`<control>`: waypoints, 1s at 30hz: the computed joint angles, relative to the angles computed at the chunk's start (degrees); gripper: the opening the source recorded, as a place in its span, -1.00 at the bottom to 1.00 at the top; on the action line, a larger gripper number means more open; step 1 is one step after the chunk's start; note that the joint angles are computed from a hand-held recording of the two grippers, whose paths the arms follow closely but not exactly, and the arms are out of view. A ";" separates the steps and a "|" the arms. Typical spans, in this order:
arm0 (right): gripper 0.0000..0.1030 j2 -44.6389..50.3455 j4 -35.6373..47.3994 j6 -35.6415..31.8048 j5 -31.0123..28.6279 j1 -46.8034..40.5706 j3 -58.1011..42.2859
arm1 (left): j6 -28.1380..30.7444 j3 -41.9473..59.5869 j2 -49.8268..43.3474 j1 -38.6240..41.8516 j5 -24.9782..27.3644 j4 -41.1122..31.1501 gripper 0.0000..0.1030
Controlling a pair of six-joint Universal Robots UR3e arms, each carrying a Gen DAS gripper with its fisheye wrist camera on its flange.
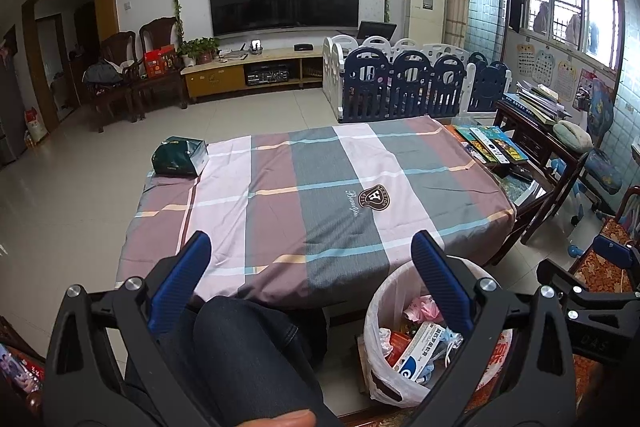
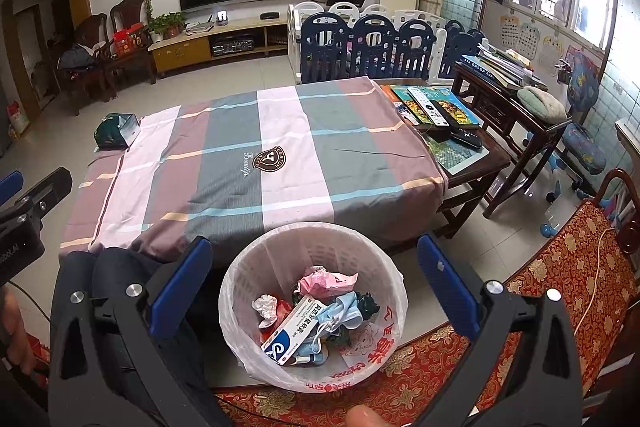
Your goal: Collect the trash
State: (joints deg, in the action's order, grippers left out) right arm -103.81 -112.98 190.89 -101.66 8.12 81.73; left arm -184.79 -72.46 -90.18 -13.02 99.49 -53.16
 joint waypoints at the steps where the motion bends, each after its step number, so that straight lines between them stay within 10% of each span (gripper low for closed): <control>1: 0.94 0.11 -0.05 0.01 0.02 -0.10 0.17 | -0.02 -0.02 -0.12 -0.05 0.06 0.05 0.94; 30: 0.94 3.88 2.91 0.57 -1.68 0.44 -4.20 | 1.09 -2.78 1.76 3.92 -5.89 -0.82 0.94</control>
